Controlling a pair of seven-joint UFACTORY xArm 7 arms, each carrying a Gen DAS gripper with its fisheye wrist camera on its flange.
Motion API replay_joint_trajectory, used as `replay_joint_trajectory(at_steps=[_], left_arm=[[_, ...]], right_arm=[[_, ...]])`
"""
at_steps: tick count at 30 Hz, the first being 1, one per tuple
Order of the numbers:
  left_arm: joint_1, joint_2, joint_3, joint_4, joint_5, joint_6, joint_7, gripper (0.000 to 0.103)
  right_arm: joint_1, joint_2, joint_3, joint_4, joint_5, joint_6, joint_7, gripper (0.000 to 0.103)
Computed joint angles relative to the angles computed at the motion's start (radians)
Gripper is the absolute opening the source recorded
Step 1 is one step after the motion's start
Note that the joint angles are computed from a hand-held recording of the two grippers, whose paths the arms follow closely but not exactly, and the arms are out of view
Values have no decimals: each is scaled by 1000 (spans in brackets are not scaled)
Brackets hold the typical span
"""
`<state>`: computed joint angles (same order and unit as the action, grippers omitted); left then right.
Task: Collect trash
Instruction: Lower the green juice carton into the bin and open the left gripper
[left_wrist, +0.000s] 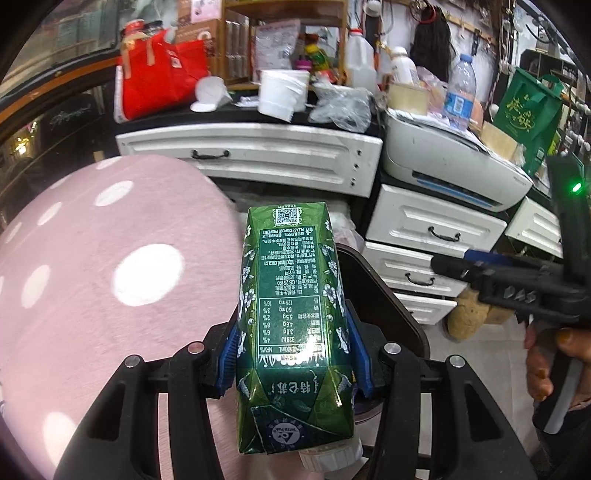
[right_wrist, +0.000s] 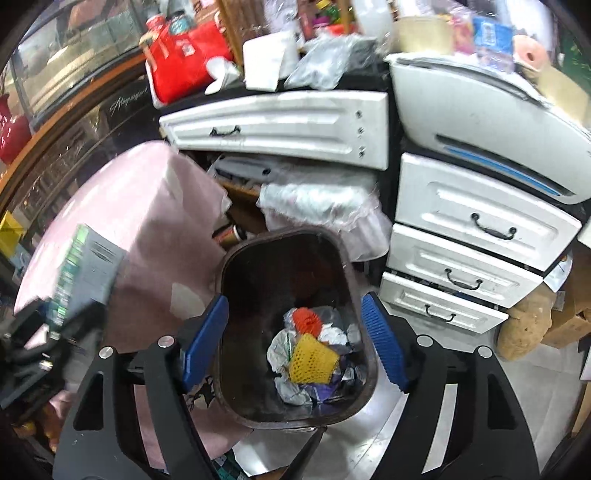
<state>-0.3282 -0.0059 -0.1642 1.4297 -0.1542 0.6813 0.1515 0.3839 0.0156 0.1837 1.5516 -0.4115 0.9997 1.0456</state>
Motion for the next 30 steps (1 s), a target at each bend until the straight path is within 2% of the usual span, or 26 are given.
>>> replay_joint_trajectory(at_steps=[7,13,14,16,19,30], left_arm=[[-38,88,-25,67,39,42,-7,49],[-75,187,-30,143,83,128,-41,51],[-81,198,-30,151,96,139,-44,53],[-92,211,-28,155,118,140,-52,75],[-87,190,-32,121,93,93,-41,91],[-73,98,-45,54,-18,58,34,96]], right_arm=[[-24,-64,3,-42,-46,3,78,77],[-46,-92,20,-57,-69,7,109,77],[-48,-94,23,-56,-72,8,109,78],[-51,-96,27,-54,-78,8,114,78],[-52,-97,34,-48,-94,13,118,80],[-45,-106,56,-31,-193,45,178,87]])
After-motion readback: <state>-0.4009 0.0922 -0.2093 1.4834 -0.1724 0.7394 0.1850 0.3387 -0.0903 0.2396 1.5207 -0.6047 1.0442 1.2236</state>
